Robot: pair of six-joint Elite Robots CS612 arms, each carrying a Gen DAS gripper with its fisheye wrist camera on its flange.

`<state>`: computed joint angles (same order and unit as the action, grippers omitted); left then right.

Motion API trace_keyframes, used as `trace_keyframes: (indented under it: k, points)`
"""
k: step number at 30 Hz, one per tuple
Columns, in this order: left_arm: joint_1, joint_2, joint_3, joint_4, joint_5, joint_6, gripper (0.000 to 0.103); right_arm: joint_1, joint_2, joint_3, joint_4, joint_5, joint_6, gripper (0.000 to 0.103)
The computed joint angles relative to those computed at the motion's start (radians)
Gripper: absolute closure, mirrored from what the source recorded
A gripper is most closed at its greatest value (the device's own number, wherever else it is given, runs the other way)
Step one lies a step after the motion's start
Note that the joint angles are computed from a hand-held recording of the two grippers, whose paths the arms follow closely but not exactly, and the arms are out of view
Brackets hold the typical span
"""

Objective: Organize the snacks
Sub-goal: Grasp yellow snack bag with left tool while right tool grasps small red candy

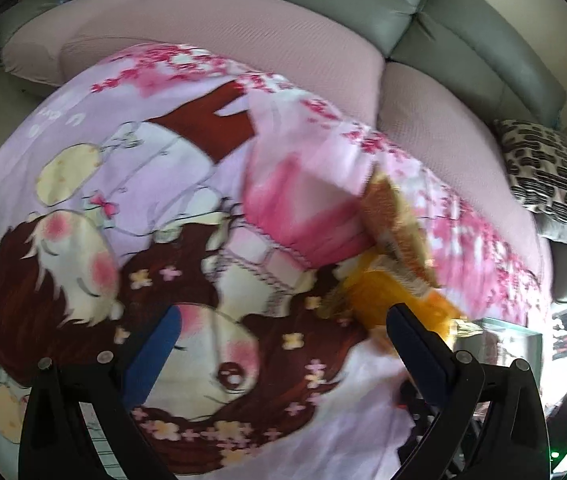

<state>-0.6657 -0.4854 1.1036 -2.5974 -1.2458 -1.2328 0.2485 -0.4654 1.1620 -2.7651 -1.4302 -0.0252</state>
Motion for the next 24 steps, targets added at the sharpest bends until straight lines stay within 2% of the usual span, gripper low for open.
trace_keyframes:
  k: [7,16,20,24]
  points:
    - [-0.003,0.041,-0.066,-0.058,-0.042,0.065,0.001,-0.003,0.0,-0.001,0.005,0.012,-0.008,0.068]
    - [0.004,0.091,-0.138,-0.086,-0.074,0.061,0.001,-0.002,0.001,-0.001,0.006,0.007,-0.024,0.068]
    - [0.008,0.105,-0.157,-0.071,-0.097,0.051,0.001,-0.002,0.0,-0.001,0.009,0.006,-0.032,0.068]
    - [0.011,0.104,-0.165,0.01,-0.117,0.029,0.001,-0.002,-0.001,0.0,0.012,0.006,-0.032,0.068]
